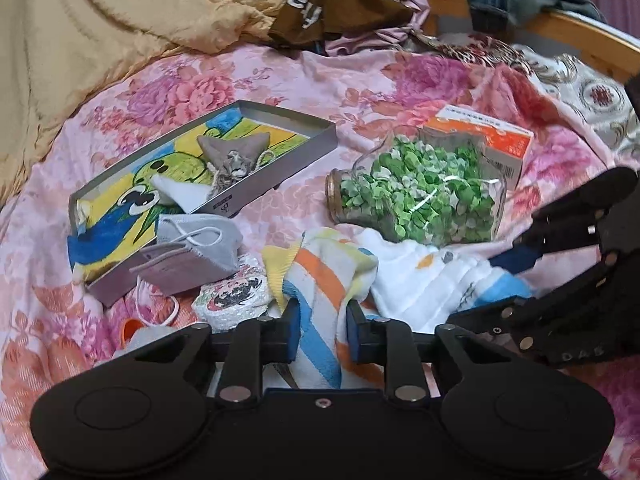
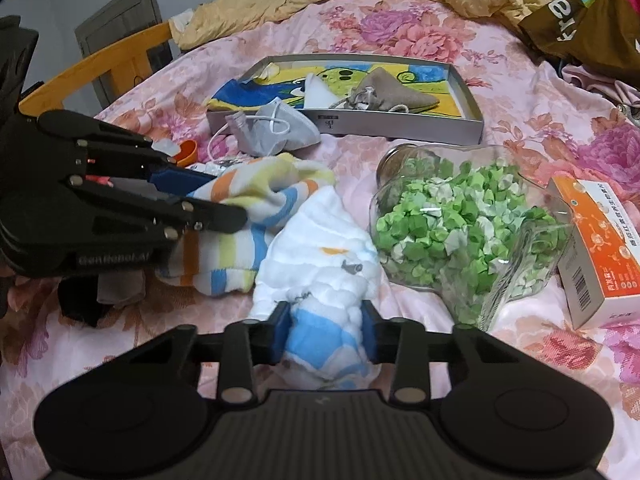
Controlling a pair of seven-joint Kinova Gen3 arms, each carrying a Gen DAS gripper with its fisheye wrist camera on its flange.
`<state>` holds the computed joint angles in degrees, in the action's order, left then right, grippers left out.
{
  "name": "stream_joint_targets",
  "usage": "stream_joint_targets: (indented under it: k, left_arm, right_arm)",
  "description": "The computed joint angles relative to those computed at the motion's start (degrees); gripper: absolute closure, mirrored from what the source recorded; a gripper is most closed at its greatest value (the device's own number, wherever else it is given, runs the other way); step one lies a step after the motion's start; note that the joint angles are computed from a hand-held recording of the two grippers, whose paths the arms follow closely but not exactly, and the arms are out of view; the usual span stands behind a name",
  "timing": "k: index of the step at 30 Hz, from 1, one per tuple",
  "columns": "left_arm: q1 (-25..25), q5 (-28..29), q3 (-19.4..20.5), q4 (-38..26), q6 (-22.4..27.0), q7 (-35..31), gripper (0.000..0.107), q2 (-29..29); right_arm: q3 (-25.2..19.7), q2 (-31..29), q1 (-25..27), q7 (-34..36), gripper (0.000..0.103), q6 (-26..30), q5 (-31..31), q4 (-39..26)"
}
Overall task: Organize soft objects
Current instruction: 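Grasp the orange-blue striped towel with the left tool while the right tool grasps the white muslin cloth, then carry the striped towel and muslin cloth with both tools to the tray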
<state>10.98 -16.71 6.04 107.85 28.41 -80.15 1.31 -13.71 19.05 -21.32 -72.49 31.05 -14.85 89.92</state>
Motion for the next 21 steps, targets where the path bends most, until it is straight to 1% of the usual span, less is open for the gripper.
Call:
stream_joint_targets:
  k: [1,4,6,8,13,17,19,21]
  left_arm:
    - [0.11,-0.51,-0.02,0.23,-0.15,1.40,0.085,-0.29]
    - [0.25,-2.20,0.22,0.66,-0.16,5.39,0.086,-1.06]
    - [0.07,-1.61,0.35,0.71,-0.11,6.74,0.086,-1.73]
    - [-0.27,-0.95,0.50,0.93,-0.43,7.96,0.087,-2.56]
    - [-1.46,3.10,0.66,0.59,-0.34,8.85,0.087,-4.19]
    - [-2.26,7.82,0.29,-0.22,0.15,8.56,0.087,-5.20]
    - [-2.52,10.82,-0.19,-0.59,0.30,7.48,0.087,-5.61]
    - [-2.68,15.29,-1.12,-1.20,0.72,5.41,0.087,-5.96]
  right_arm:
    - [-0.21,-0.03,0.24,0.36,0.072,-0.01,-0.24,0.08]
    - [0.29,-0.55,-0.21,-0.16,0.080,-1.01,0.15,0.79]
    - [1.40,-1.54,-1.37,-2.10,0.081,-3.37,1.50,2.18]
    - [3.28,-2.52,-3.24,-5.68,0.083,-5.92,4.20,3.58]
    - [2.72,-3.70,-2.23,-8.03,0.084,-9.84,5.60,5.46]
    - [2.67,-4.23,-2.07,-9.63,0.084,-11.68,6.92,6.27]
    - [1.05,-4.63,-0.25,-8.41,0.084,-12.99,5.70,7.08]
    - [-0.94,-5.04,1.90,-6.39,0.084,-14.36,3.81,7.91]
